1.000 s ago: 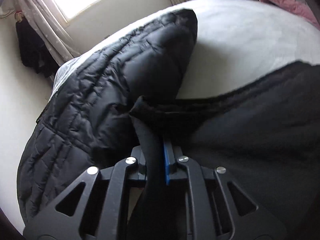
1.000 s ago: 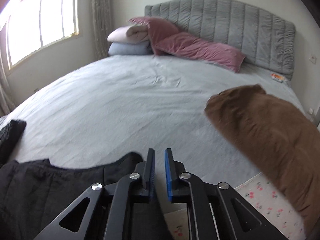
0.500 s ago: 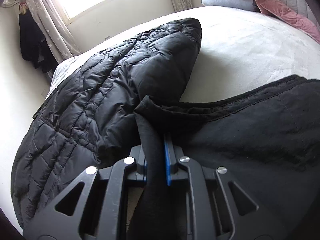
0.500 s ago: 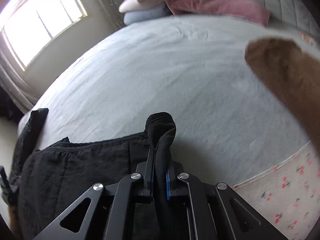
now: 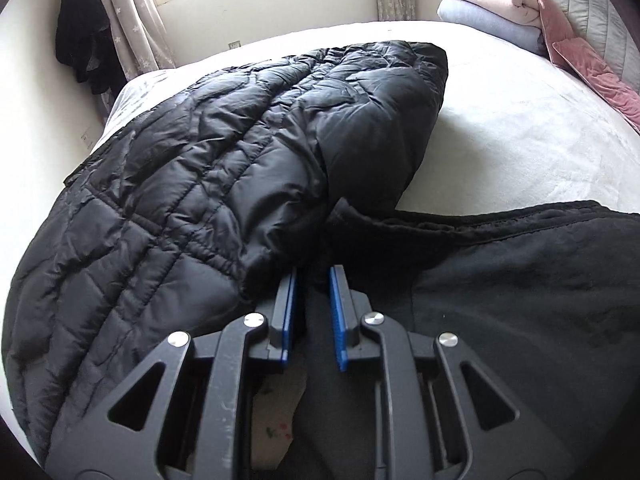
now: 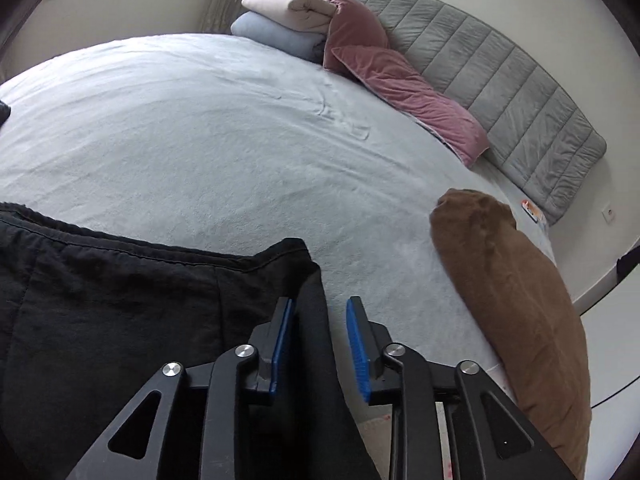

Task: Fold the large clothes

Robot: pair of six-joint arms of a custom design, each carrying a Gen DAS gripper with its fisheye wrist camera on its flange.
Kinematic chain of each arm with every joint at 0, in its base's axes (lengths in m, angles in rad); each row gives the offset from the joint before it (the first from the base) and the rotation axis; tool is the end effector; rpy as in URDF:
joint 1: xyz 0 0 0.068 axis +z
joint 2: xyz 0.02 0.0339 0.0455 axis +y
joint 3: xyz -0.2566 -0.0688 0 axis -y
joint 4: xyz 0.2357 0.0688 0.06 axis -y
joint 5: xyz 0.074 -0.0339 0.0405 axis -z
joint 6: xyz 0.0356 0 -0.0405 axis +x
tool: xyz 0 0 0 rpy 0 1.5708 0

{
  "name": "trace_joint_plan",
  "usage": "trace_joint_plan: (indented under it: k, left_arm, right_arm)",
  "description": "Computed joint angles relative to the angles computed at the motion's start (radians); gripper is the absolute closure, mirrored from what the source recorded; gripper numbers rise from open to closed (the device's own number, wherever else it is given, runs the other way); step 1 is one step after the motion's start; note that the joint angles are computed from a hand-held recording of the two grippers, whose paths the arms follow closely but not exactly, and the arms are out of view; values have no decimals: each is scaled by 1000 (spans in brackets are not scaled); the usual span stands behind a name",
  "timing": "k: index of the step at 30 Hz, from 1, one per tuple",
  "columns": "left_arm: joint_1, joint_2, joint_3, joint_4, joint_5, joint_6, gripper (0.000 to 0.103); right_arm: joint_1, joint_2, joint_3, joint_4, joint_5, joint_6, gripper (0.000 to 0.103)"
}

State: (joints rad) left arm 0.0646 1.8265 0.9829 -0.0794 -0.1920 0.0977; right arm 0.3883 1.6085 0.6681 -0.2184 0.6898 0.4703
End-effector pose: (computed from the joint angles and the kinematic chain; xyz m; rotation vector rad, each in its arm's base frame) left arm 0.3510 0.0295 0.1387 -0.0394 2.4954 0.3073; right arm 0.2471 0.0766 0.1219 0.2819 2.4204 -0.5824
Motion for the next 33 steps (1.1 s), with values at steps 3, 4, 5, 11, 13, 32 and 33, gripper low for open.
trace_joint_plan:
  k: [3, 4, 5, 11, 13, 32, 33]
  left_arm:
    - [-58, -151, -65, -35, -22, 3, 60]
    - [-101, -202, -82, -49, -15, 2, 48]
    - [-137, -230, -89, -59, -5, -5, 42]
    - [-306, -97, -4, -112, 68, -132, 35]
    - [-261, 10, 32, -126, 14, -89, 34]
    - [-489, -685, -381, -343, 134, -44, 25]
    - [-539, -707, -425, -328, 115, -81, 25]
  right_arm:
    - [151, -132, 15, -66, 4, -19, 41]
    - [164, -112, 62, -58, -36, -44, 34]
    - [212, -89, 115, -70, -85, -28, 31]
    - [374, 208, 379, 8, -335, 74, 30]
    - [338, 259, 376, 23, -357, 69, 30]
    - [494, -184, -19, 36, -379, 211, 16]
    - [545, -148, -7, 48, -364, 235, 16]
